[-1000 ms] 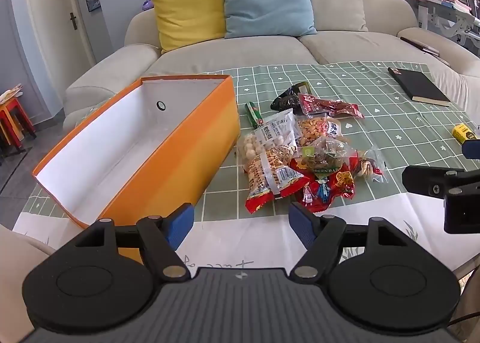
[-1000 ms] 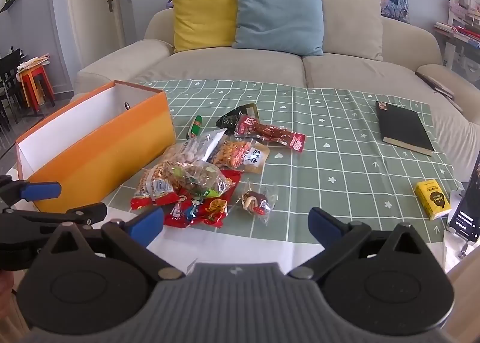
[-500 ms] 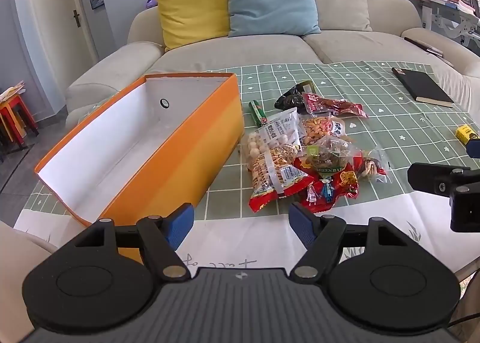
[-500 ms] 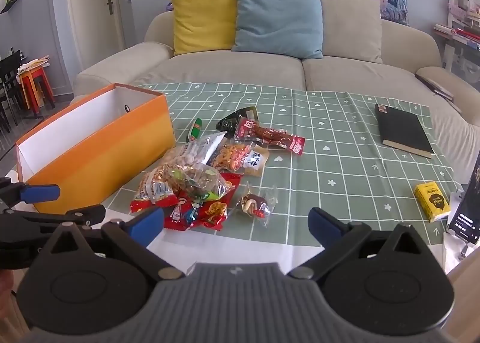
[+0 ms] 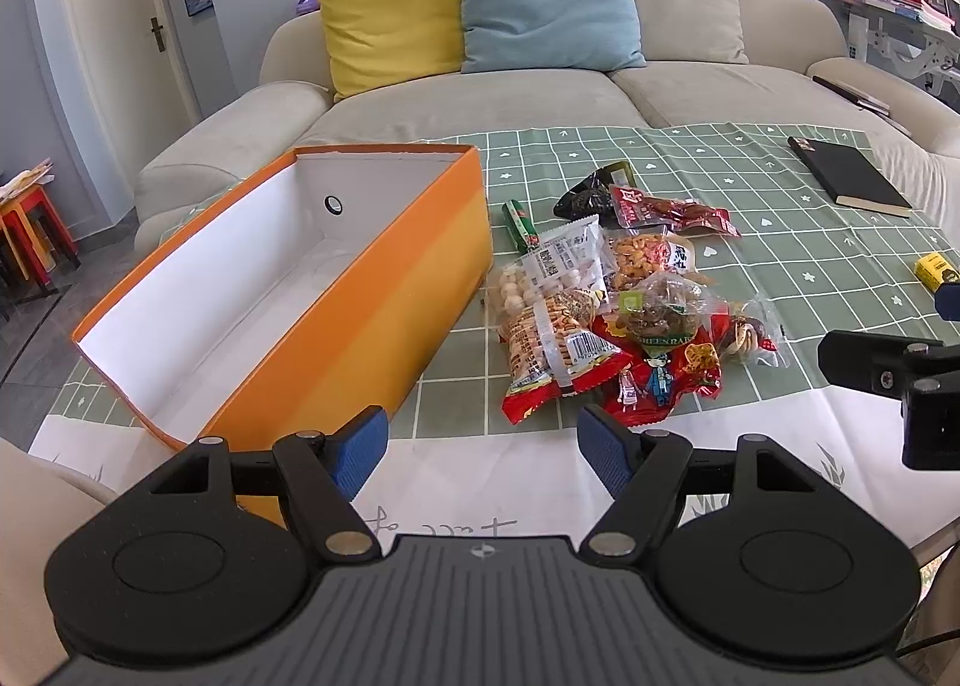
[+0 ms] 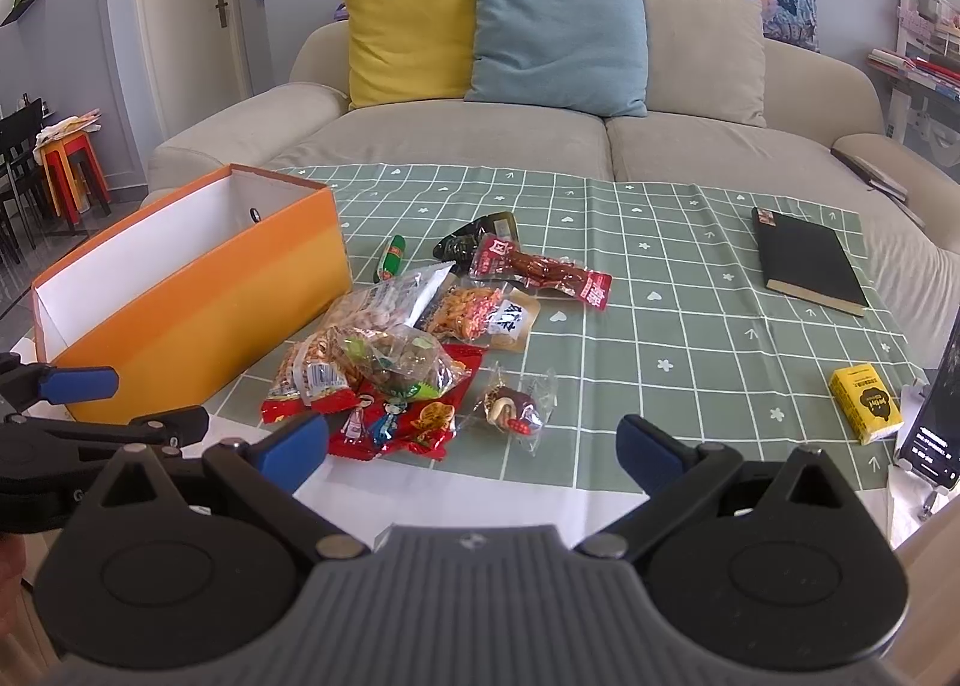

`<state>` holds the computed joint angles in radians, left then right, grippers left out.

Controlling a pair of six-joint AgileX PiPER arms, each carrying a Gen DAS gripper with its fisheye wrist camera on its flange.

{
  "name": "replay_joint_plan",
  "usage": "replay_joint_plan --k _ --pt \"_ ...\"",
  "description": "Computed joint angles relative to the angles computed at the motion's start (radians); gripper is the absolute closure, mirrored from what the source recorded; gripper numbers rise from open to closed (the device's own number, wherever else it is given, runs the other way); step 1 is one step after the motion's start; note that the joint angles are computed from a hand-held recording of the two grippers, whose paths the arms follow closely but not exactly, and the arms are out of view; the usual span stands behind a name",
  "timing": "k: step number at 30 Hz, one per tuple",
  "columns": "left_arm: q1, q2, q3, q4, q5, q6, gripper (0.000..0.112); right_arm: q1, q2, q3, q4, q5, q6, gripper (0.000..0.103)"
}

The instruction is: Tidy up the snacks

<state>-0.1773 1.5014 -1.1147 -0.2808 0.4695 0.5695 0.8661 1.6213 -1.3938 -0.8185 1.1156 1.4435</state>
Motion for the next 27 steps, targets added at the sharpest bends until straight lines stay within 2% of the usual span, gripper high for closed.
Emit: replay_joint_plan --k 27 --pt "0.004 0.01 0.001 -0.003 -0.008 0.009 0.028 -0.015 0.013 -0.005 0.021 -0.014 -0.015 0.004"
